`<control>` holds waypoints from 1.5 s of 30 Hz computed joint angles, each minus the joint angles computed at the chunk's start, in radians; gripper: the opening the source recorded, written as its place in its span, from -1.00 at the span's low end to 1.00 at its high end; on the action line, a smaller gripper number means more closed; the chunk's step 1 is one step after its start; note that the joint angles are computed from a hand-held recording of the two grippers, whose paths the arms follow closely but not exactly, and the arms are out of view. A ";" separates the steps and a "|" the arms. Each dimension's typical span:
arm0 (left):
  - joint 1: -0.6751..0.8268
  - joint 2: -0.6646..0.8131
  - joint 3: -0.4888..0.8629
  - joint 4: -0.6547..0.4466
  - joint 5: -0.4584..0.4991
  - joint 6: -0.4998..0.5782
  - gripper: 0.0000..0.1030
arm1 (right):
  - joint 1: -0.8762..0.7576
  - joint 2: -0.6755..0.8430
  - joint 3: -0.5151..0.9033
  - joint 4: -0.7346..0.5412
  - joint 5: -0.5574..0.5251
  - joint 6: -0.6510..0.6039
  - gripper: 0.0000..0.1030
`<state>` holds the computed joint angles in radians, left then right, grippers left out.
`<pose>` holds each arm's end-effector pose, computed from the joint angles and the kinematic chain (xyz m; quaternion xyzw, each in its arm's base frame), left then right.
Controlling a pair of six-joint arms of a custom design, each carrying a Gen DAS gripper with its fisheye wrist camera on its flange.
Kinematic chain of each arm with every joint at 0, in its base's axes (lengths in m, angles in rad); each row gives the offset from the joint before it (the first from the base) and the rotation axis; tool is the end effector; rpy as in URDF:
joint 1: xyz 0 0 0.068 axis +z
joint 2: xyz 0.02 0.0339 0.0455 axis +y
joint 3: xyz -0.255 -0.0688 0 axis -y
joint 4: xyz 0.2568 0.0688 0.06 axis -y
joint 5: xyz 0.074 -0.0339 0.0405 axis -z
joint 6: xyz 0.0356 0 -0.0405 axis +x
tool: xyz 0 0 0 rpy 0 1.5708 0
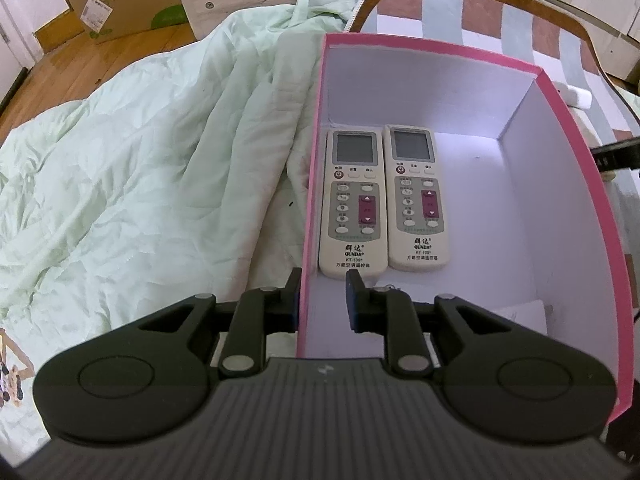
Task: Organize rigid objects
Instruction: 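Return the right gripper to the mat and grasp the small white charger, then carry the small white charger into the box and release it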
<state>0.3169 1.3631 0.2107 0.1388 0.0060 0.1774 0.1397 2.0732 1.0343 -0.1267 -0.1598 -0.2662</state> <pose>0.1754 0.0573 0.0597 -0.0662 0.9592 0.0645 0.2674 0.3634 0.0568 0.0458 -0.2125 0.9531 0.0653 0.2051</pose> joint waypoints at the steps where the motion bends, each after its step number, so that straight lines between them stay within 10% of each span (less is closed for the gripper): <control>1: 0.001 0.001 0.000 0.000 0.001 0.004 -0.60 | -0.002 0.004 0.004 0.004 -0.003 0.005 -0.01; 15: 0.015 -0.003 0.004 -0.014 0.026 0.037 -0.56 | -0.026 -0.060 -0.040 -0.023 -0.052 0.083 -0.07; 33: 0.039 0.005 0.007 -0.017 0.064 0.045 -0.50 | 0.122 -0.644 -0.334 -0.080 -0.335 0.039 -0.06; 45: 0.063 0.007 0.009 -0.016 0.091 0.036 -0.51 | 0.429 -0.275 -0.140 -0.184 -0.020 -0.338 -0.07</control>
